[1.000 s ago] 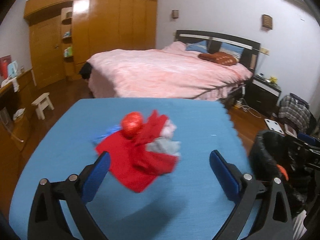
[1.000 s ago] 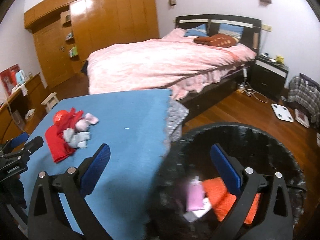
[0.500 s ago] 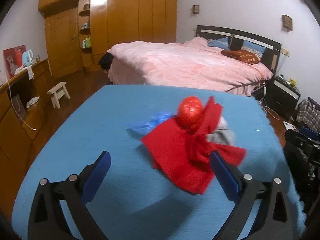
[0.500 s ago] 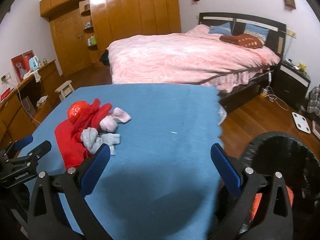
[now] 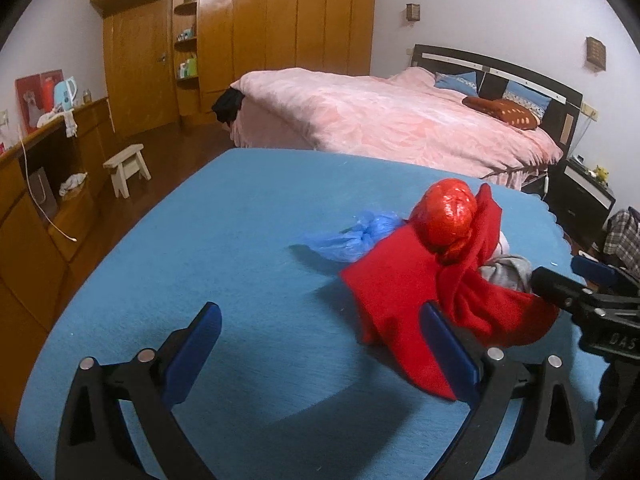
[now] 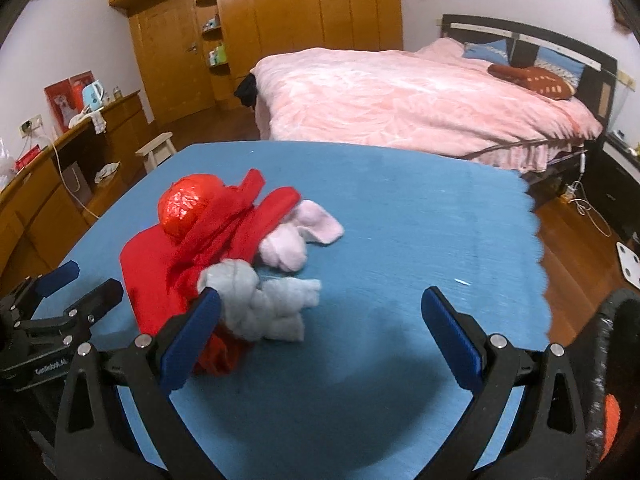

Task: Collect trash
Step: 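Grasp the grey sock with the right tool while the left tool grasps the red cloth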

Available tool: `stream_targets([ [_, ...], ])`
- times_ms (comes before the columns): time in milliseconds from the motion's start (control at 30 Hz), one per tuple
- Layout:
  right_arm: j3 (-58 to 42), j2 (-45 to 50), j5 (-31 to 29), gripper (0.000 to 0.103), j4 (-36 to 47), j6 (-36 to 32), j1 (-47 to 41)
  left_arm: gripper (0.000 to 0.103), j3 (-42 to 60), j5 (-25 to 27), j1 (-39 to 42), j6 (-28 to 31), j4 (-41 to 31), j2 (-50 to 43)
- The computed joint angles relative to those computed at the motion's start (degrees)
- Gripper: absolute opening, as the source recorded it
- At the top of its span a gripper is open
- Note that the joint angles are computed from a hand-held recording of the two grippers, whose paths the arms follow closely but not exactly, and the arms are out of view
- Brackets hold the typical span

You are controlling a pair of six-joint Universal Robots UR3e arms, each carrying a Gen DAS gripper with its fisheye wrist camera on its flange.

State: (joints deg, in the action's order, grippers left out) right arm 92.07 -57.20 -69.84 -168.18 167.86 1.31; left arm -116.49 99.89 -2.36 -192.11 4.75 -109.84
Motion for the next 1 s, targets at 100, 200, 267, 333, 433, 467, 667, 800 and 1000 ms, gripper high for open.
stream_targets([
  [100,-2.4,1.7,-0.1,0.097,0.9,0.1,1.3,0.097,-0.2,-0.5,0.6,-0.2,0.2,-0.1],
  [200,-3.9,3.0,-0.1,0.097,1.3,-0.1,2.1,0.097,-0.9,-1.7,1.6,-0.4,0.3,0.1],
  [267,-5.1,4.0,-0.5,0.096,2.0,-0.1,2.6,0.097,-1.5,-2.1,2.0,-0.6,0.7,0.4],
  [333,-6.0,4.7,-0.6,0.087,3.3,-0.6,3.0,0.097,-1.9,-2.4,2.3,-0.7,1.1,0.4],
  [433,-7.6,5.7,-1.0,0.081,5.6,-1.4,3.8,0.097,-2.0,-2.4,2.4,-1.2,0.8,0.5],
  [467,-8.2,6.0,-1.0,0.077,6.5,-1.8,4.0,0.097,-1.9,-2.4,2.4,-1.4,0.6,0.5],
  [667,-8.6,5.7,2.0,0.048,9.7,-3.6,3.6,0.097,-1.7,-2.0,2.2,-1.4,0.2,0.4],
  [800,-5.2,3.3,4.6,0.046,8.8,-2.3,1.9,0.097,-1.4,-1.5,2.0,-1.2,0.0,0.2],
  [1000,0.3,-1.4,6.2,0.046,6.8,-2.3,-0.8,0.097,-1.1,0.5,0.5,-0.5,0.6,0.2],
])
